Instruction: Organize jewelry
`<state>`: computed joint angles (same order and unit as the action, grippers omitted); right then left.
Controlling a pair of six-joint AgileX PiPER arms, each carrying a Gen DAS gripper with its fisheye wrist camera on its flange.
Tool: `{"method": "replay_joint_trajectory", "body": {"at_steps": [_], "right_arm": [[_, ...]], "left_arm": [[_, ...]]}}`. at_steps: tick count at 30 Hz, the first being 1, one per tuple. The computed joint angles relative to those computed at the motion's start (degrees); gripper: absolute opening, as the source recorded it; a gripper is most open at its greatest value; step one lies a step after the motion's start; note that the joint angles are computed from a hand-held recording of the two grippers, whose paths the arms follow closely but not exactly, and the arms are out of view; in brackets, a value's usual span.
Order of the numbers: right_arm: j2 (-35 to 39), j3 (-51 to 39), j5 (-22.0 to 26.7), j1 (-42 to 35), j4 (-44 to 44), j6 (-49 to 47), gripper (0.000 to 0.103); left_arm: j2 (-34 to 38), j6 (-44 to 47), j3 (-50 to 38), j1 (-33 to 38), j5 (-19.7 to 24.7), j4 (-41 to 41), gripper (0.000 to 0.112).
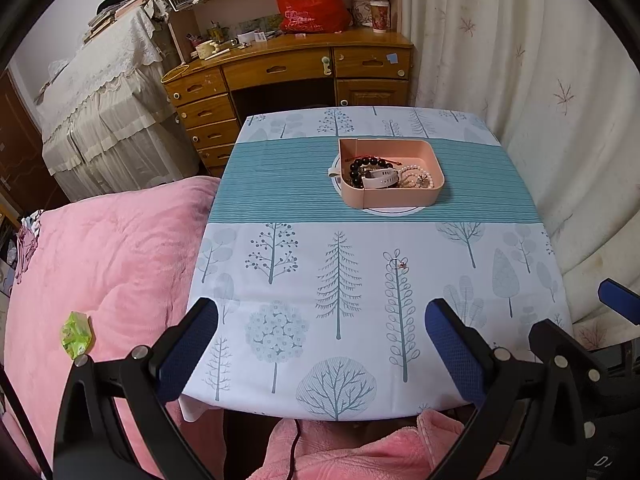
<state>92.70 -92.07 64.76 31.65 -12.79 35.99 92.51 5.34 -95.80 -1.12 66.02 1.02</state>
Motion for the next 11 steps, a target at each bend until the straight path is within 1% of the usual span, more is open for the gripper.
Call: {"method": "replay_joint_trajectory", "body": {"at_steps": [11], "right_arm": [[0.45,-0.50,0.44,-0.59,0.48,0.26,0.103]], "left_arm": [[0.46,0.19,-0.39,-0.03,-0.23,-0.08,0.102]]}}
